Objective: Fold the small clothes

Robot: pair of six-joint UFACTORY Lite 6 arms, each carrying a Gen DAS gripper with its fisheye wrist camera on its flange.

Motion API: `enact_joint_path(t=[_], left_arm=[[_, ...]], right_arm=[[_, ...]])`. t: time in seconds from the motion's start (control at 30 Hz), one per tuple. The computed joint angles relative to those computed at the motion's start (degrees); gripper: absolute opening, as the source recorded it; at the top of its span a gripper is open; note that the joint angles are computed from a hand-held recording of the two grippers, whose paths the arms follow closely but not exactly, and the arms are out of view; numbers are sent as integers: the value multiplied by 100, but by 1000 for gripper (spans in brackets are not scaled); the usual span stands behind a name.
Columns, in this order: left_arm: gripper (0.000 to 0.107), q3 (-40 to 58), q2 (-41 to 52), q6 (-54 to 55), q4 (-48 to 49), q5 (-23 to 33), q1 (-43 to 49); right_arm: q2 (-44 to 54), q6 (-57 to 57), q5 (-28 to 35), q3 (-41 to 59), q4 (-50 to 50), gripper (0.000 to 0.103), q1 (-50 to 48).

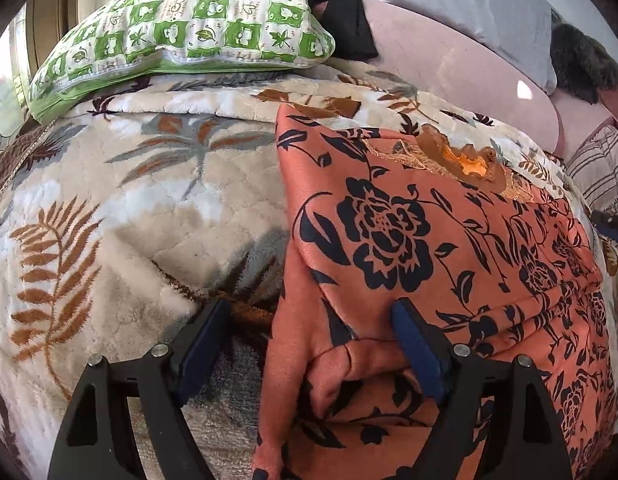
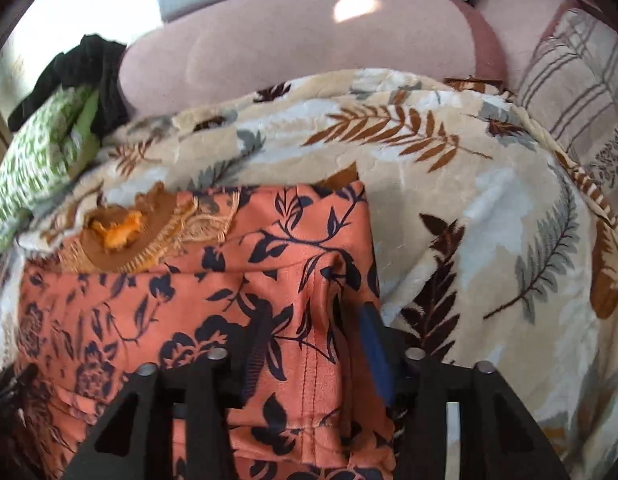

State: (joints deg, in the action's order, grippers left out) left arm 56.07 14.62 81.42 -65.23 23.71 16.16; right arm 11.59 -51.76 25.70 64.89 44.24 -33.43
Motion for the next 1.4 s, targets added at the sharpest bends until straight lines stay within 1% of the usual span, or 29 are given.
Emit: enact_joint_path(t=[0.03, 0.07, 0.1, 0.13, 0.17, 0.2, 0.23, 0.27, 0.3, 0.33, 0.4, 0.47, 0.5, 0.53, 0.57, 0.6, 0.63, 0.67, 0.7, 0.77, 0.8, 0.83, 0.9, 0.93, 1.0, 1.13, 1.3, 1.33, 1.4], left_arm=[[84, -55, -15, 85, -69, -42, -10], [84, -87, -45, 114, -96, -72, -23], [85, -90, -48, 113, -100, -80, -28], [85, -87, -32, 129, -127, -80, -26], [85, -78, -14, 141, -154, -64, -17], [85, -77, -7, 176, -186, -30, 8], [86, -87, 3, 279, -285, 16, 37], [86, -88, 16, 376, -366, 85, 90], [86, -97, 29, 518, -498, 193, 169], [86, -74, 57, 571, -561, 318, 245], [86, -29, 86, 561, -572, 503, 355], [86, -152, -94, 426, -443, 540, 451], [85, -314, -342, 230, -196, 485, 504], [85, -510, -653, 66, 98, 570, 626], [85, -701, -982, -67, 399, 834, 859], [85, -911, -1347, -130, 630, 1256, 1208], [85, -1104, -1694, -143, 828, 1793, 1653], [85, -1272, -1999, -144, 1078, 2326, 2122], [85, -1413, -2269, -137, 1389, 2809, 2570], [85, -1728, -2739, 226, 1885, 3693, 3638], [85, -1866, -2899, 514, 2126, 4046, 4199], [85, -1979, -2995, 789, 2374, 4292, 4702], [85, -2200, -3098, 1225, 2885, 4516, 5553], [85, -2270, -3063, 1377, 3131, 4560, 5853], [85, -2382, -2988, 1624, 3492, 4564, 6310], [85, -2631, -3153, 1874, 3707, 4415, 6616], [85, -2570, -3056, 1849, 3776, 4509, 6859], [85, -2626, -3054, 1864, 3803, 4447, 6850], [85, -2751, -3072, 1801, 3841, 4148, 6740]], right_arm=[[-256, -322, 285, -53, 404, 53, -100], [-369, -614, 741, -12, 856, 56, -228], [-307, -891, 1338, 80, 1330, 66, -420], [-128, -958, 1829, 196, 1602, 73, -524], [249, -868, 2185, 401, 1634, 80, -581], [848, -765, 2396, 724, 1426, 82, -576], [1404, -433, 2368, 886, 1327, 82, -602], [1721, -176, 2238, 808, 1466, 69, -697], [1798, -159, 2349, 794, 1578, 54, -924], [1635, -350, 2699, 688, 1837, 55, -1169], [714, -733, 3072, 63, 2015, 74, -1493], [-50, -908, 3589, -461, 1929, 76, -1898], [-376, -836, 3826, -658, 1644, 76, -2098], [-793, -943, 4065, -958, 1450, 76, -2388], [-1187, -1164, 4383, -1235, 1280, 76, -2807], [-1479, -1398, 4751, -1424, 1031, 76, -3288], [-1661, -1604, 5083, -1543, 720, 76, -3741], [-1688, -1874, 5390, -1576, 334, 76, -4221], [-1596, -2155, 5536, -1518, -76, 76, -4648], [-1429, -2813, 5520, -1448, -860, 76, -5391], [-1325, -3141, 5539, -1443, -1178, 76, -5708], [-1185, -3427, 5551, -1422, -1416, 76, -5979], [-945, -3822, 5348, -1442, -1872, 76, -6343], [-839, -3942, 5176, -1454, -2026, 76, -6482], [-530, -4170, 5081, -1422, -2256, 76, -6708], [-236, -4237, 4745, -1553, -2538, 75, -6859], [-241, -4564, 4949, -1618, -2599, 74, -7122], [-256, -4627, 4972, -1640, -2621, 74, -7161], [-293, -4676, 4927, -1700, -2632, 74, -7191]])
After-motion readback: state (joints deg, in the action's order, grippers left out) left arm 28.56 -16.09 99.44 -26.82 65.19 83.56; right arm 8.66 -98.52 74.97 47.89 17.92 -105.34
